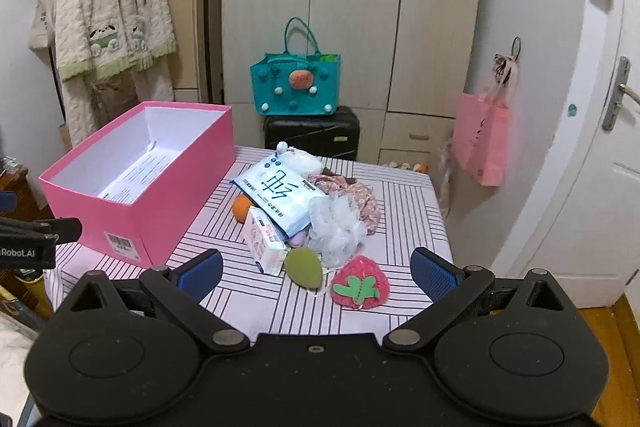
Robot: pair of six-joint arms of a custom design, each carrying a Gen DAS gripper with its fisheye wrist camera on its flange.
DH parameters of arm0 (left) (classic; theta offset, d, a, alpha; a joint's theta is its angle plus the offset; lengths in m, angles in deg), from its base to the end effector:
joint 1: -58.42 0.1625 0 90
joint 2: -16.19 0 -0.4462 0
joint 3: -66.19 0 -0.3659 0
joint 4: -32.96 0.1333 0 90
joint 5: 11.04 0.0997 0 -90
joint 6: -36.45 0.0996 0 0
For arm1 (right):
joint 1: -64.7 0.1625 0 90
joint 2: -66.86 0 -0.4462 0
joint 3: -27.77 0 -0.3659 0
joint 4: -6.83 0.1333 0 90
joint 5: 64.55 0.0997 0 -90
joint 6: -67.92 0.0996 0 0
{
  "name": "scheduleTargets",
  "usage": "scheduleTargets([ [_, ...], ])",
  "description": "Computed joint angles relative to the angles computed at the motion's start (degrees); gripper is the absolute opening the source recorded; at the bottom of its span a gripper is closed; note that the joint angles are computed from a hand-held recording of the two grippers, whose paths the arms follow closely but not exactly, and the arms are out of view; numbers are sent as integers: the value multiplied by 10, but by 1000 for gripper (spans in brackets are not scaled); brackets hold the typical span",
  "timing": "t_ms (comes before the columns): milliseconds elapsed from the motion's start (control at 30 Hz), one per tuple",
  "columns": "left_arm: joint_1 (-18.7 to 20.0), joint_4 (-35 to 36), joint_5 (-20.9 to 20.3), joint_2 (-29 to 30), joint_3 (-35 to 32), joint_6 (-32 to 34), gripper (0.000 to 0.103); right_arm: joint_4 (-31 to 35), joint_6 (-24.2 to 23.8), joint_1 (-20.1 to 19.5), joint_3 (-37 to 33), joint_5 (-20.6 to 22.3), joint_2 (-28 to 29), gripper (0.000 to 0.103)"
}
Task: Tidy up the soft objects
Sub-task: 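Close the left gripper on the green sponge while the right gripper grasps the pink strawberry plush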
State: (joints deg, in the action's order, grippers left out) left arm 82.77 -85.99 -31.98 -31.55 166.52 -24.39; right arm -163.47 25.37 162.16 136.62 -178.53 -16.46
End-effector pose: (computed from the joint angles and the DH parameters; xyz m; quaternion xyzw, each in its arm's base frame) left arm -0.4528 -0.4533 0.1295 0.1498 0.8008 -0.4195 0.4005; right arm 0.1588 -0.4975 0.4769 0.2805 -0.8275 0.3734 0.3115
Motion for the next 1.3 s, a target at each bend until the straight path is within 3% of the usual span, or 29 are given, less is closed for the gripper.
scheduleTargets([
  [133,-1,-5,7,1,-3,11,102,30,7,0,-20,2,3,102],
  [233,-2,-41,16,5,-3,51,102,59,6,-10,-27,35,-7,102],
  [467,3,-341,2,51,11,301,102,17,-58,-43,-6,82,-17,102],
  [533,9,-425,-32,67,6,360,102,15,-69,-60,-1,106,-22,102],
  [633,22,-500,-82,88,-7,420,102,24,-60,-104,-6,186,-29,102],
  [700,29,-530,-100,108,-22,458,102,10,-67,-119,-11,191,-19,101],
  [800,38,-560,-132,134,-45,508,101,-9,-92,-132,-19,174,0,100],
  [967,55,-546,-185,163,-78,531,100,47,-78,-165,-34,210,10,94],
  [1100,70,-528,-216,185,-107,535,97,27,-113,-178,-25,217,27,92],
  [1300,93,-525,-264,210,-138,556,78,36,-150,-198,-33,227,46,88],
])
